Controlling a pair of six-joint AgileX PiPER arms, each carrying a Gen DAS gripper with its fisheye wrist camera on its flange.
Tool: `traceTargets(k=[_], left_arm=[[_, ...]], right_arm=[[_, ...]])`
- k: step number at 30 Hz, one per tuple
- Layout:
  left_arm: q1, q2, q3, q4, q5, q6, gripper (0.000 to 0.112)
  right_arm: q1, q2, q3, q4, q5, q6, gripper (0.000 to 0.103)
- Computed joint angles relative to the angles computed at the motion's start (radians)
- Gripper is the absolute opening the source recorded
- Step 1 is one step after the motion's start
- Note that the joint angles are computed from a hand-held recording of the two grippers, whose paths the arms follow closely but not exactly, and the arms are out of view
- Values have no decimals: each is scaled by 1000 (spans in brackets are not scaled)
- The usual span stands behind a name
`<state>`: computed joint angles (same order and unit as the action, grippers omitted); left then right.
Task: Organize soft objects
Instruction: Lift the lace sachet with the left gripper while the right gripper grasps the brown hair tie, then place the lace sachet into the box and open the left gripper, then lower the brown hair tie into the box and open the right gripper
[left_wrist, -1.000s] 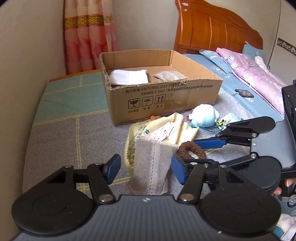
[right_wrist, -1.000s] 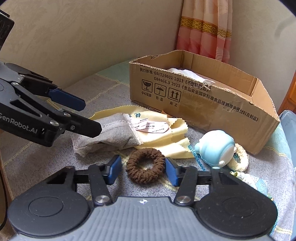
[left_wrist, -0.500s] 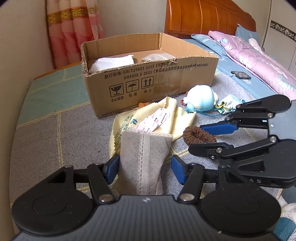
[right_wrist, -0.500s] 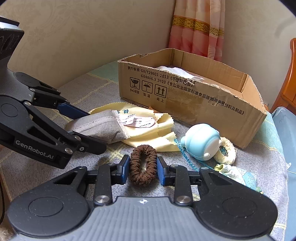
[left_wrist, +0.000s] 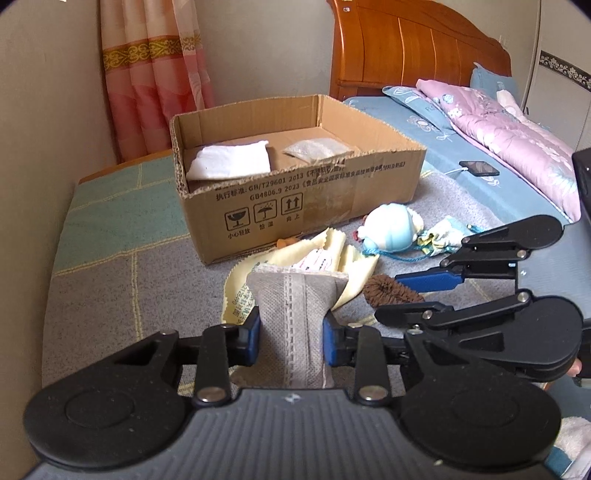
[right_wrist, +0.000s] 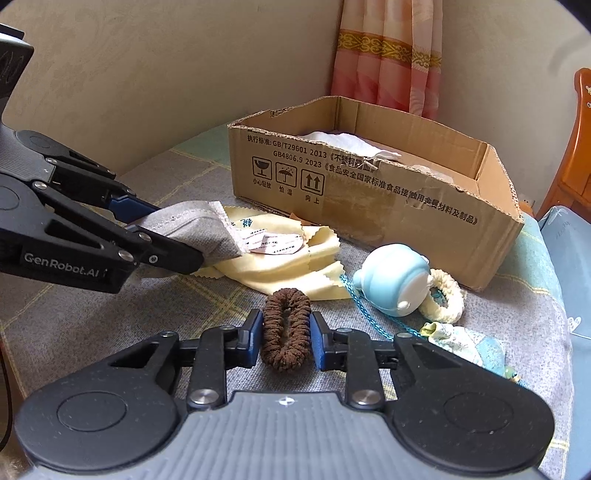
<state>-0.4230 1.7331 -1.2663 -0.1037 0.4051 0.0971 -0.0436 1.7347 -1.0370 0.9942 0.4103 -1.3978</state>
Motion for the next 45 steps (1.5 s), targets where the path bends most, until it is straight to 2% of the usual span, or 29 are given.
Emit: traceTargets(k=[6,11,17,23,24,25,26,27,28,30,32,35,38,42,45], left_arm=[[-8,-32,-41,10,16,-6,30],[-11,17,-161,31,55,-20,30],[-10,159,-433,69,151,5,31],[-9,382,-801,164,296,-79,31],[-7,416,-846,180,312,-108,34],[-2,430,-851,188,296,-135,43],[5,435,-842,182,280,-149,53],[9,431,-824,180,265,-165,78],[12,409,-770,200,220,-205,92],[11,353,-650,242,129,-264,93],[7,312,-589,283,123,-323,93],[-10,234,-470,357,108,-415,100],[-32,161,-354,402,97,-472,101],[-67,103,-272,467,127,-536,101],[-85,64,-225,506,129,-568,101]], right_arm=[[-56,-60,-3,-3,69,-18,31],[-92,-102,-18,-3,109,-45,31],[-133,-108,-81,14,156,-49,31],[-157,-98,-130,38,157,-44,31],[-159,-97,-134,39,151,-40,31],[-161,-95,-140,35,151,-35,31],[-162,-93,-145,33,148,-31,31],[-163,-93,-147,33,146,-31,31],[-165,-92,-150,31,146,-31,31],[-165,-89,-157,25,139,-26,31],[-164,-79,-175,10,139,-11,31],[-161,-56,-213,-14,140,20,31],[-158,-29,-265,-42,149,73,31],[-137,51,-400,-159,158,216,31],[-115,151,-564,-288,185,378,32]])
